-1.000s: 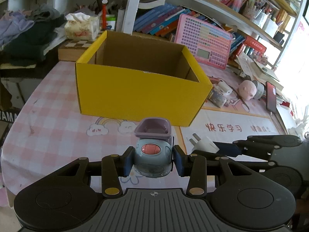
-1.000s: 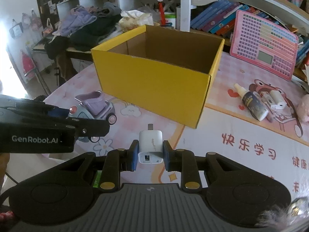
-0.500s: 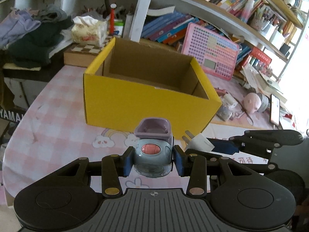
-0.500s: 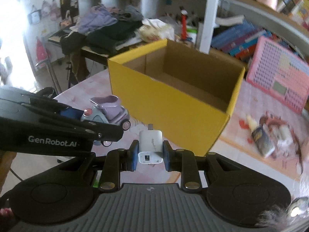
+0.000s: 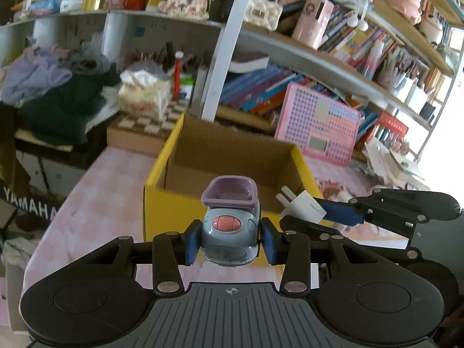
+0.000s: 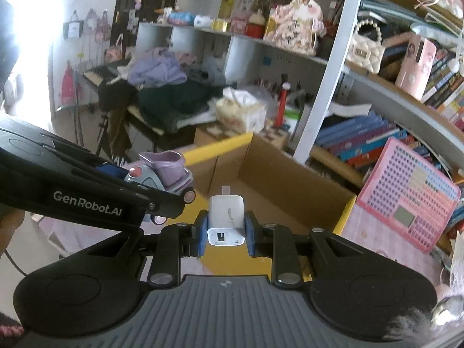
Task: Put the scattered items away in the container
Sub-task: 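Lift the toy car and plug and carry both over the yellow box, then lower both grippers into the box and open them to release the items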
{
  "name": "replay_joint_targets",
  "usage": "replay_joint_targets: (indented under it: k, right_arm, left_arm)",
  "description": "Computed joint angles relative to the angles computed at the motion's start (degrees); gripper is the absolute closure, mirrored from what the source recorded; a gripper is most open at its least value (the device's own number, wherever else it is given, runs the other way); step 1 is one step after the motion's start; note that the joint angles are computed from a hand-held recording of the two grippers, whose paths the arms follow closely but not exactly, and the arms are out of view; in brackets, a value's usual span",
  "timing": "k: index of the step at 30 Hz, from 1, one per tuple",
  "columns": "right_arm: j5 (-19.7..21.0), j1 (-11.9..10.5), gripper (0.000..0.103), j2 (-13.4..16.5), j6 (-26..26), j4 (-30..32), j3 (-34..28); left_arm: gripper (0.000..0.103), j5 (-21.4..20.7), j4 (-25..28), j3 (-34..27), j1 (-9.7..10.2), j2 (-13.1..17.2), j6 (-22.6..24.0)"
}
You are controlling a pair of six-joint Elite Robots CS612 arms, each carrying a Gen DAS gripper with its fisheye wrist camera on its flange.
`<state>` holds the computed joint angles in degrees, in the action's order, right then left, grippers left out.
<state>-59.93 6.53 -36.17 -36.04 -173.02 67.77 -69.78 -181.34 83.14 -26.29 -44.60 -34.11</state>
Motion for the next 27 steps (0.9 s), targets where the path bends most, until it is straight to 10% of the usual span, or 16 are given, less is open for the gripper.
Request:
replay_joint_targets:
  k: [13, 27]
  right_arm:
    - [-3.6, 0.1, 0.079, 7.5, 3.3, 4.4, -14.0]
    - [-13.3, 1.6, 0.079, 24.9, -9.5, 34.4, -49.3]
  left_arm:
    - [0.062, -0.2, 7.4, -9.8, 2.27, 4.3, 6.5]
    - [0.062, -3.4, 33.6, -32.9, 5.24, 15.7, 21.6]
